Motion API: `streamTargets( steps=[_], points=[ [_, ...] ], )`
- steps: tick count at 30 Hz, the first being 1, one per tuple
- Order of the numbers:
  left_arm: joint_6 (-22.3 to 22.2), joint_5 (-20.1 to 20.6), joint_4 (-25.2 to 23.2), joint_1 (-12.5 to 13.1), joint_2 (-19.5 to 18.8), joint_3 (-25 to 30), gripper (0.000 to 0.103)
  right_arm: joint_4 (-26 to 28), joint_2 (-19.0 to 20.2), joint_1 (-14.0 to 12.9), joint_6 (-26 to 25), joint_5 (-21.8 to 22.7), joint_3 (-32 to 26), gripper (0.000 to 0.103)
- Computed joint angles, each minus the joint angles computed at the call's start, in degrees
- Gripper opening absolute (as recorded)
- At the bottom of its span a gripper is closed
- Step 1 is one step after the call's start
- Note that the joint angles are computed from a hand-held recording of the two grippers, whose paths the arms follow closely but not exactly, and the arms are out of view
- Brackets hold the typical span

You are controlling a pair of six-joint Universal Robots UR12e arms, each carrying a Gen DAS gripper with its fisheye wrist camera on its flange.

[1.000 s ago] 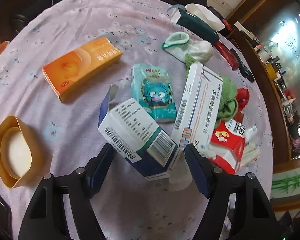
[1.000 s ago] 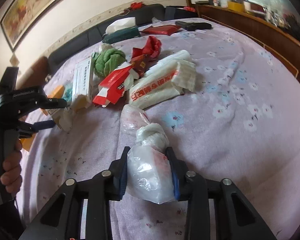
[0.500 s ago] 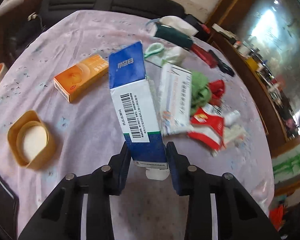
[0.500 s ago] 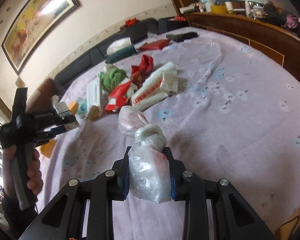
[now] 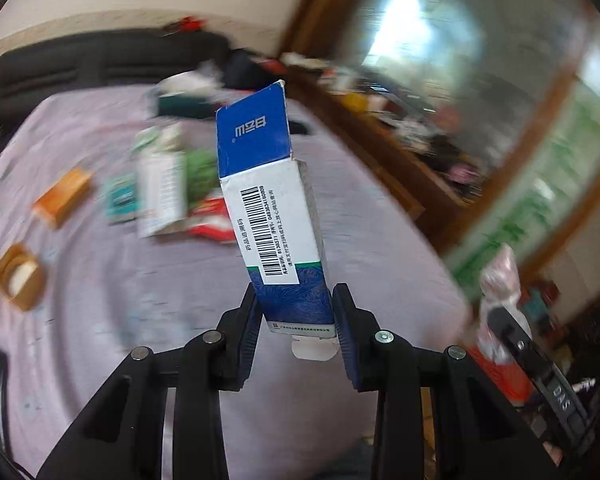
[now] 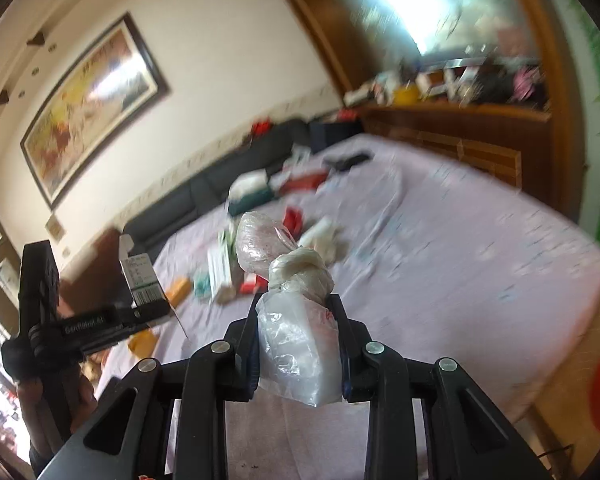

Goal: Collect trash
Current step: 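Carry both items to the red basket and open both tools to drop them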

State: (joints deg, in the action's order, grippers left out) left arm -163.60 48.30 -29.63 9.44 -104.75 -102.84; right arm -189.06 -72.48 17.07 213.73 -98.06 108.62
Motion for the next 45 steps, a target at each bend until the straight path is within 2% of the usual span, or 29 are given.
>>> streamTargets(
  steps=[5,10,13,16,20,23,25,29,31,34,37,39,44,45],
  points=[
    [8.4,-7.6,-4.7,-2.3,2.7,-0.9,0.034,-3.8,-5.8,1.9,1.1,-11.1,4.9,0.03],
    [22.6,-12.9,-18.8,-6.4,4.0,0.4,0.034,-6.0,-11.2,3.5,3.5,-22.7,10.0,0.03],
    [30.7,-14.2,-28.9,-9.0,4.0,1.8,0.034,-4.1,-14.2,3.9,6.3,-29.2,12.7,0.03],
    [37.7,-13.3,-39.0,-12.3,2.9,4.4,0.034,-2.1,-17.1,3.1,9.8,-31.5,15.4,0.03],
    [42.2,-11.0,-42.7,-15.9,1.5,6.5,0.034,-1.2,-19.5,2.4,14.3,-34.5,18.6,0.03],
    [43.3,-9.2,-44.6,-18.3,-0.2,8.1,0.034,0.0,-21.2,1.5,18.5,-35.3,21.2,0.03],
    [45.2,-7.6,-47.6,-19.7,-1.9,10.3,0.034,1.1,-22.3,0.2,20.8,-34.8,22.6,0.03],
    [46.5,-6.1,-48.3,-22.1,-2.7,11.0,0.034,1.3,-24.0,-1.5,24.2,-34.3,25.4,0.03],
    [47.3,-5.6,-48.7,-22.4,-2.5,10.6,0.034,0.4,-24.9,-3.1,25.9,-32.6,27.2,0.03],
    [46.1,-4.0,-48.4,-23.9,-3.9,11.6,0.034,-0.5,-25.9,-5.3,27.6,-30.2,29.2,0.03],
    [47.1,-2.6,-52.8,-25.4,-5.9,14.3,0.034,-1.1,-26.4,-7.4,28.6,-27.9,30.5,0.03],
    [48.0,-1.9,-53.5,-26.5,-6.8,15.4,0.034,-1.0,-26.8,-8.6,30.0,-26.2,31.3,0.03],
    [47.5,0.6,-53.2,-29.0,-8.7,17.0,0.035,-0.6,-27.5,-11.9,32.8,-22.5,32.9,0.03],
    [46.4,1.9,-51.9,-29.7,-9.1,17.1,0.036,-1.4,-27.5,-12.6,33.2,-21.7,33.4,0.03]
  ],
)
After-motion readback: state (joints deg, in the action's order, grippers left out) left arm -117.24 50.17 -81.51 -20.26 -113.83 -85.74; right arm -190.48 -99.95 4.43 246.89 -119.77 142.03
